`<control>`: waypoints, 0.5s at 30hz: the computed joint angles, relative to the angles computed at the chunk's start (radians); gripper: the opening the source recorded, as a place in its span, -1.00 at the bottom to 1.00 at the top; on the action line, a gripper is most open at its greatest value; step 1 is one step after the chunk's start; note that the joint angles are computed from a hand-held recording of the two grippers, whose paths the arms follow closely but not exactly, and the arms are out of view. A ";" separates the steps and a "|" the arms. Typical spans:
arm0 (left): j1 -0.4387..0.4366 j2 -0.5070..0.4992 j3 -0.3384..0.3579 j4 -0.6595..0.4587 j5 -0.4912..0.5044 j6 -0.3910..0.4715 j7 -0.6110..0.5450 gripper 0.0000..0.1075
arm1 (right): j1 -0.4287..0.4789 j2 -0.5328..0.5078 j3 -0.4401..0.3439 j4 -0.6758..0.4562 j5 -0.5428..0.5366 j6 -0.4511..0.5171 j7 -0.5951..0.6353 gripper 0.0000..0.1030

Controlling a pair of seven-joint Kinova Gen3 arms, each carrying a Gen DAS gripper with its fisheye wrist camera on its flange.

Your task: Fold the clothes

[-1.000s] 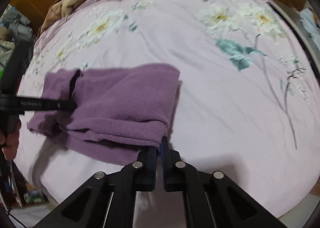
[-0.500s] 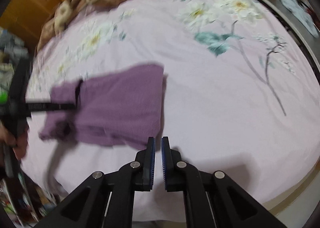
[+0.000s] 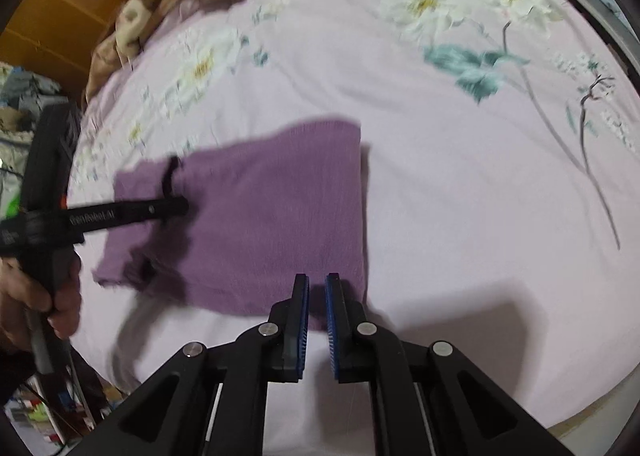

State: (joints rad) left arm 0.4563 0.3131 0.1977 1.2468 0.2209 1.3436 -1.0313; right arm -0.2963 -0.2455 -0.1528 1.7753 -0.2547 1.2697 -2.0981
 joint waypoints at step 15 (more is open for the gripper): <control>0.040 0.011 0.006 -0.018 -0.007 0.030 0.027 -0.52 | 0.018 0.033 0.036 0.022 -0.088 -0.003 0.027 -0.65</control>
State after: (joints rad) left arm 0.4968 0.3241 0.2041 1.2285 0.2138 1.3740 -1.0041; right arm -0.2781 -0.2125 -0.1164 1.7969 -0.3423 1.2662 -2.0713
